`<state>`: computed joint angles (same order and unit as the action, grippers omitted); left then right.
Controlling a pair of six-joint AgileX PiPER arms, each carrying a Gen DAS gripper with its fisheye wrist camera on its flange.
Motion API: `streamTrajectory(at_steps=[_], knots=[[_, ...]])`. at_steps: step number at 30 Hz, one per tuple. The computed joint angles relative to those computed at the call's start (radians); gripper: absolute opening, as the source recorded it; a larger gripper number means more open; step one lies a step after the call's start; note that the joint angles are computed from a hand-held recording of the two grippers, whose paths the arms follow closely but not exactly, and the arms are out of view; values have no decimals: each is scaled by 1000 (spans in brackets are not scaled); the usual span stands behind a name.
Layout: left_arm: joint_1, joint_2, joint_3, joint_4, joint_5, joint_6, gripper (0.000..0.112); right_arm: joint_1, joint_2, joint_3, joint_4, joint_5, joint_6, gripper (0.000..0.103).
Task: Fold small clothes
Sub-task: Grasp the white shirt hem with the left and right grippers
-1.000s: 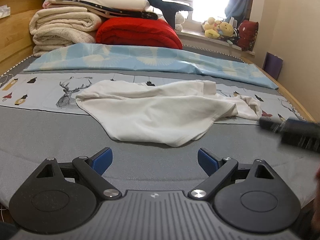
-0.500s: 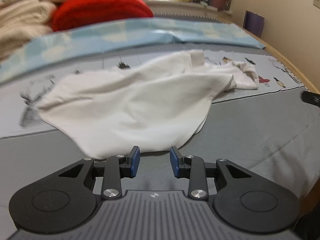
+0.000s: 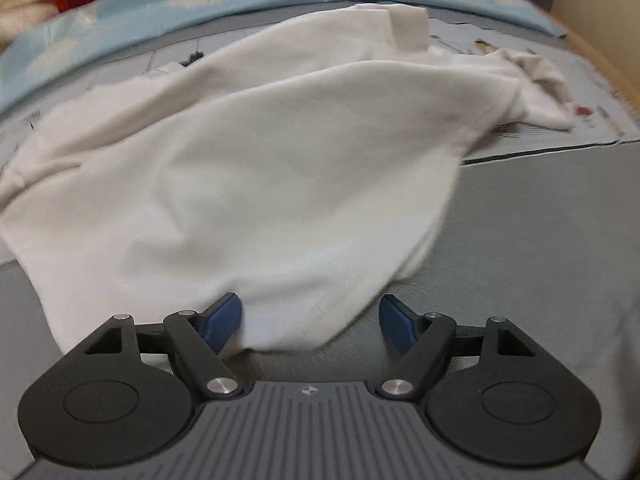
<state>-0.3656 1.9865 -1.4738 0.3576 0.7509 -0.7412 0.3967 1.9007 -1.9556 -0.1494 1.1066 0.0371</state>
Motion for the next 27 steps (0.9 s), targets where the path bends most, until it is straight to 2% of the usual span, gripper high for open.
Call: streamTrajectory(at_steps=[1, 3, 4, 5, 9, 11, 15, 17, 19, 21, 22, 23, 25, 27], knots=[[-7, 6, 0, 48, -4, -22, 77, -5, 3, -4, -2, 5, -4, 47], [-11, 0, 14, 107, -10, -66, 53, -10, 6, -9, -5, 14, -9, 47], [-10, -7, 16, 119, 0, -79, 20, -12, 7, -10, -7, 19, -9, 47], [-7, -21, 19, 125, 16, -82, 11, -15, 8, -13, -7, 24, -12, 47], [-4, -186, 134, 146, -30, -102, 10, -17, 10, -23, -9, 42, -9, 46], [-13, -294, 194, 121, -54, -32, 9, -12, 5, -16, -22, 35, 14, 46], [11, -550, 329, -136, -60, 347, 9, -7, -11, 12, -32, 13, 73, 40], [35, -678, 405, -289, -24, 547, 8, -6, -18, 30, -33, 5, 105, 36], [75, -808, 484, -440, 44, 747, 8, -4, -16, 28, -26, 11, 131, 34], [185, -894, 537, -604, 126, 947, 11, 1, -14, 28, -16, 8, 150, 34], [284, -920, 561, -704, 193, 1047, 18, 4, -7, 23, -9, 16, 151, 34], [384, -947, 601, -804, 220, 1109, 30, 10, 2, 13, -1, 27, 150, 34], [584, -1008, 704, -947, 201, 1111, 45, 18, 28, -10, 40, 59, 121, 35], [783, -993, 710, -1019, 281, 1144, 45, 33, 59, -38, 60, 95, 96, 35]])
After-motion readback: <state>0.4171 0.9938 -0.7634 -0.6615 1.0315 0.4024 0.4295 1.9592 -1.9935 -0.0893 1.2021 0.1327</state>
